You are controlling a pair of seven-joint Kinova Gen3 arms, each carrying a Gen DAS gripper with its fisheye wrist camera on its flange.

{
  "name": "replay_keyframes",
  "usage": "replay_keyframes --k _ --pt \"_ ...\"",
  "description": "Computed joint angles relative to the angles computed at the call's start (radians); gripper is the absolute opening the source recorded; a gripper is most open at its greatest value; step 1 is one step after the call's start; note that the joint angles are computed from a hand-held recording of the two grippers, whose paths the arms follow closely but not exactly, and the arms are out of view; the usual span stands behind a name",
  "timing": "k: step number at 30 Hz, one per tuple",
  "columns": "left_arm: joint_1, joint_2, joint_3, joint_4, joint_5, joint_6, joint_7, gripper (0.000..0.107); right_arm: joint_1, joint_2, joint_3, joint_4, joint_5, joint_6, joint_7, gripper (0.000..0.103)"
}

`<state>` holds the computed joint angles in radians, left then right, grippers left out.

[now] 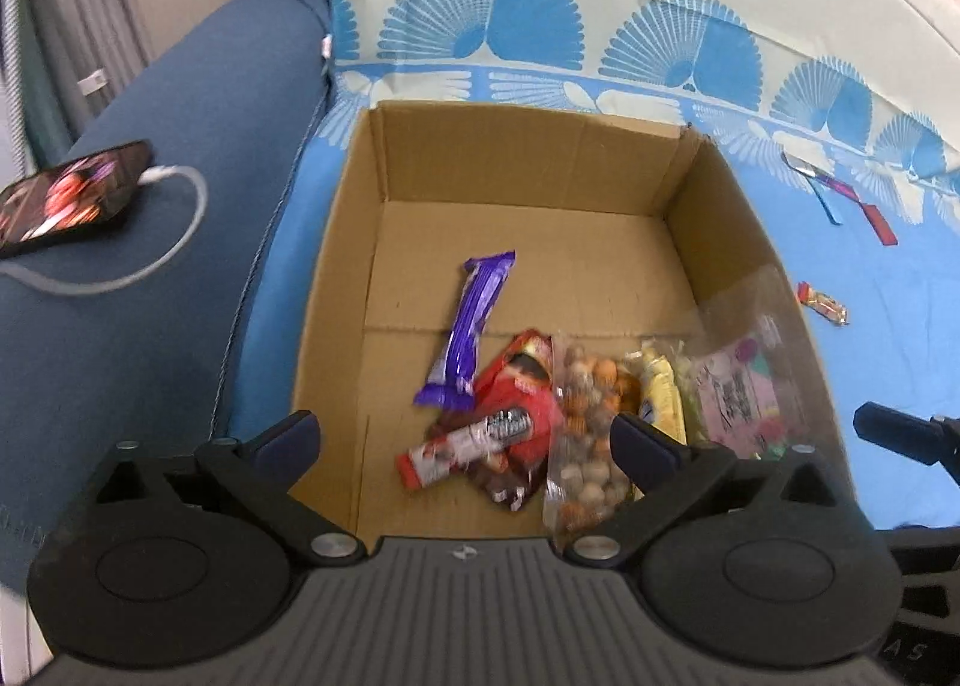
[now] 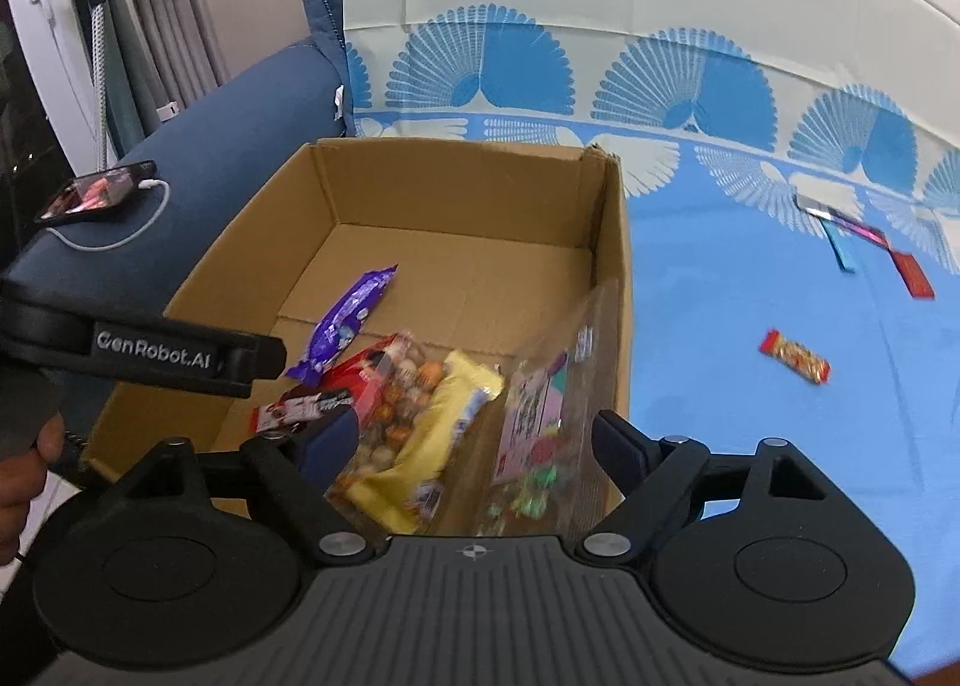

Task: Organize snacks
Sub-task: 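Withdraw both grippers from the box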

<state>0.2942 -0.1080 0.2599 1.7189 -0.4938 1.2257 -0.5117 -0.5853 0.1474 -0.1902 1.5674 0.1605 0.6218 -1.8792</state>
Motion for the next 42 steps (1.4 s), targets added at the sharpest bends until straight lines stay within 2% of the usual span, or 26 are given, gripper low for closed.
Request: replay_keyframes --k 2,6,10,14,17,21,26,42 --pt "0.013 -0.017 0.027 -0.010 -0.004 0.045 0.047 0.103 -0.009 -0.039 -0.003 0.029 0.008 0.000 -0.025 0.087" --pt "0.044 -0.043 0.104 -0.032 -0.044 0.143 0.174 0.103 -0.027 -0.132 -0.031 0.111 0.100 -0.034 -0.126 0.092" --pt "0.080 -0.052 0.147 -0.057 -0.061 0.206 0.230 0.103 -0.014 -0.198 -0.082 0.161 0.156 -0.045 -0.159 0.094" --pt "0.117 -0.059 0.190 -0.072 -0.085 0.266 0.264 0.103 0.001 -0.231 -0.115 0.164 0.140 -0.006 -0.140 0.099" --pt "0.144 -0.067 0.226 -0.076 -0.097 0.314 0.304 0.103 0.006 -0.248 -0.138 0.168 0.139 0.036 -0.143 0.099" --pt "0.174 -0.074 0.263 -0.074 -0.108 0.357 0.350 0.103 0.036 -0.292 -0.163 0.198 0.144 0.026 -0.203 0.099" --pt "0.197 -0.072 0.299 -0.093 -0.143 0.397 0.387 0.103 0.065 -0.336 -0.188 0.226 0.148 0.006 -0.219 0.100" --pt "0.266 -0.053 0.307 -0.121 -0.194 0.459 0.436 0.103 0.140 -0.405 -0.239 0.272 0.119 -0.039 -0.195 0.100"
